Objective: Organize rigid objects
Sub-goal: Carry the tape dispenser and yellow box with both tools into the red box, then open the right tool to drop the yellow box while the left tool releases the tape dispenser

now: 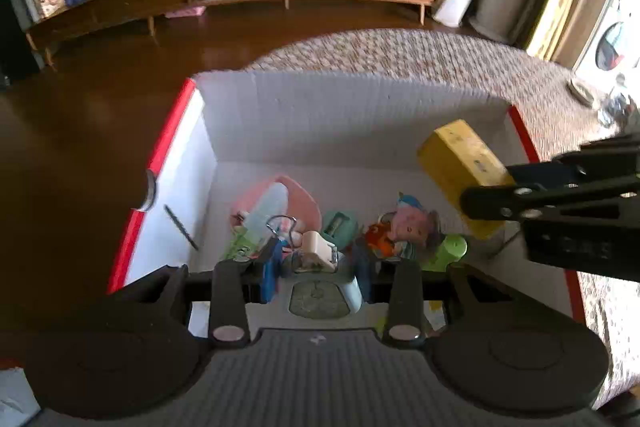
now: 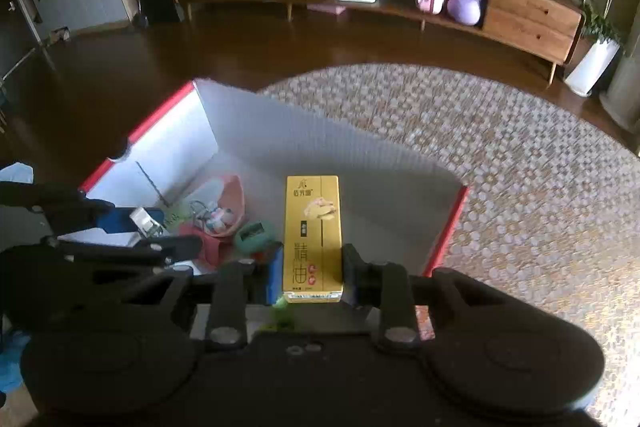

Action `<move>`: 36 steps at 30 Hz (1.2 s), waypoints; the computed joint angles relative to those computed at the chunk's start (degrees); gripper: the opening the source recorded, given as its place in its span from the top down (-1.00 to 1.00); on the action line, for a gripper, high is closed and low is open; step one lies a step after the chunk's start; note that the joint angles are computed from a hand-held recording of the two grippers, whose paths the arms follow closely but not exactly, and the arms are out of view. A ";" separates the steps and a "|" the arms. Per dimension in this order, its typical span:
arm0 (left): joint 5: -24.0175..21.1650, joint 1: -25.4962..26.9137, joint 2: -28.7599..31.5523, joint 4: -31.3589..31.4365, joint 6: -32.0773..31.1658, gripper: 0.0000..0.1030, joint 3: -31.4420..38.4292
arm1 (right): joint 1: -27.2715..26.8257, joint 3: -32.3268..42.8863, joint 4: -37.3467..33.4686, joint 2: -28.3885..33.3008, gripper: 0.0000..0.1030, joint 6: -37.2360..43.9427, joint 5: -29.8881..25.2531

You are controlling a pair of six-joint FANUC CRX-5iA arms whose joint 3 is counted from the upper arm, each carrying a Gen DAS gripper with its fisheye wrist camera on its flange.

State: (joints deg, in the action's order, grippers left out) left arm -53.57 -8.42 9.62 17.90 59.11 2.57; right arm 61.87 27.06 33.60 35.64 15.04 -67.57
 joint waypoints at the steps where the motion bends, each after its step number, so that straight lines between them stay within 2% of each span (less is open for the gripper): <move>1: -0.42 -0.22 0.56 -0.44 -0.06 0.27 0.65 | -0.19 0.56 -0.46 0.53 0.44 0.25 -0.18; 10: -2.63 -2.20 3.95 -4.55 0.89 0.27 4.50 | -0.96 1.76 -3.01 2.13 0.44 0.57 0.61; 22: -5.09 -2.64 6.84 -6.60 4.02 0.27 7.79 | -0.80 -0.44 -3.65 0.19 0.38 -1.12 3.22; 31: -4.17 -1.84 4.60 -5.51 5.16 0.19 5.19 | 1.04 -2.65 -2.71 -1.95 0.29 -2.34 3.11; 36: -1.38 -1.05 1.07 -4.05 4.30 0.05 1.77 | 2.38 -4.85 -0.89 -3.90 0.12 -3.46 4.08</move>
State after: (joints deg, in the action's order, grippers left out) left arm -54.95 -9.47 10.69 13.85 63.40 4.34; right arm 64.25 22.21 32.71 31.74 11.58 -63.49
